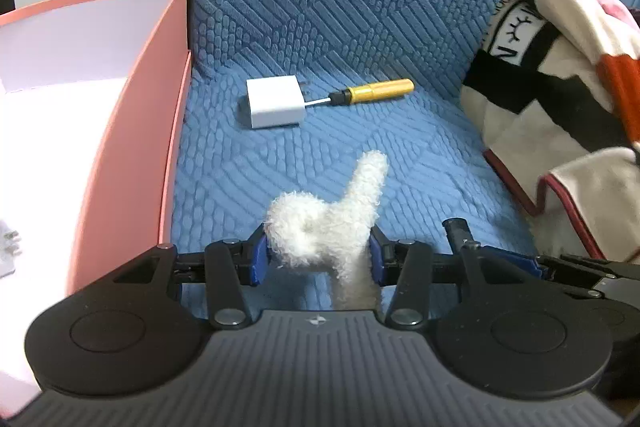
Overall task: Organize rigid objects
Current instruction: 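Lift the fluffy toy with the left tool while the right tool holds the marker, then carry the toy and marker over the pink box and open both tools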
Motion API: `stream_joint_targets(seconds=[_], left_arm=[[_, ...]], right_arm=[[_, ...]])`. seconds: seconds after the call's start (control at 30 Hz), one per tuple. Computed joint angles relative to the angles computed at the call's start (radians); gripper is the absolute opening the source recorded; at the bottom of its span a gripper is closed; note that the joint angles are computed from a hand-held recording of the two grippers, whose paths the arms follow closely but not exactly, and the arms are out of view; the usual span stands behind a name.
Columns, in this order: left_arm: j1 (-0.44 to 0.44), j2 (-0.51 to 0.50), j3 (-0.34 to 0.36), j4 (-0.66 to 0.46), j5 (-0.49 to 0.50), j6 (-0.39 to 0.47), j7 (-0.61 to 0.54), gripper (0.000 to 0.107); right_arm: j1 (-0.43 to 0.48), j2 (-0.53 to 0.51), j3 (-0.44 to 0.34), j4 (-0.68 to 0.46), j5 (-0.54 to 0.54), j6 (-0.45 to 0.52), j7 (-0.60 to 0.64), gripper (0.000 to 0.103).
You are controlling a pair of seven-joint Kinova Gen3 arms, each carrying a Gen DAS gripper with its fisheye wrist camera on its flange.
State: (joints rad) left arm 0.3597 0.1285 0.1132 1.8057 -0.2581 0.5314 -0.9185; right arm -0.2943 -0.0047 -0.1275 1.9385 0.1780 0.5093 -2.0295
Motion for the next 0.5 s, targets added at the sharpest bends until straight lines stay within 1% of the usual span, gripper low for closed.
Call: stream_joint_targets(seconds=[0.07,0.17,0.3,0.4,0.5], left_arm=[[-0.015,-0.021,0.011,0.011,0.041,0.006,-0.034,0.053],[-0.014,-0.049,0.018,0.015,0.043,0.024,-0.041,0.053],[-0.034,-0.092,0.033,0.013,0.096,0.041,-0.08,0.053],[-0.048,-0.123,0.04,-0.001,0.132,0.073,-0.102,0.053],[-0.059,-0.147,0.049,-0.026,0.143,0.113,-0.102,0.053]], right_arm=[[0.003,-0.023,0.002,0.013,-0.033,0.007,0.02,0.027],[0.007,-0.053,-0.002,0.019,-0.055,0.021,0.036,0.027],[0.018,-0.088,0.001,0.019,-0.096,0.037,0.063,0.027],[0.022,-0.105,0.008,0.012,-0.14,0.043,0.104,0.027],[0.025,-0.123,-0.012,0.001,-0.135,0.056,0.094,0.027]])
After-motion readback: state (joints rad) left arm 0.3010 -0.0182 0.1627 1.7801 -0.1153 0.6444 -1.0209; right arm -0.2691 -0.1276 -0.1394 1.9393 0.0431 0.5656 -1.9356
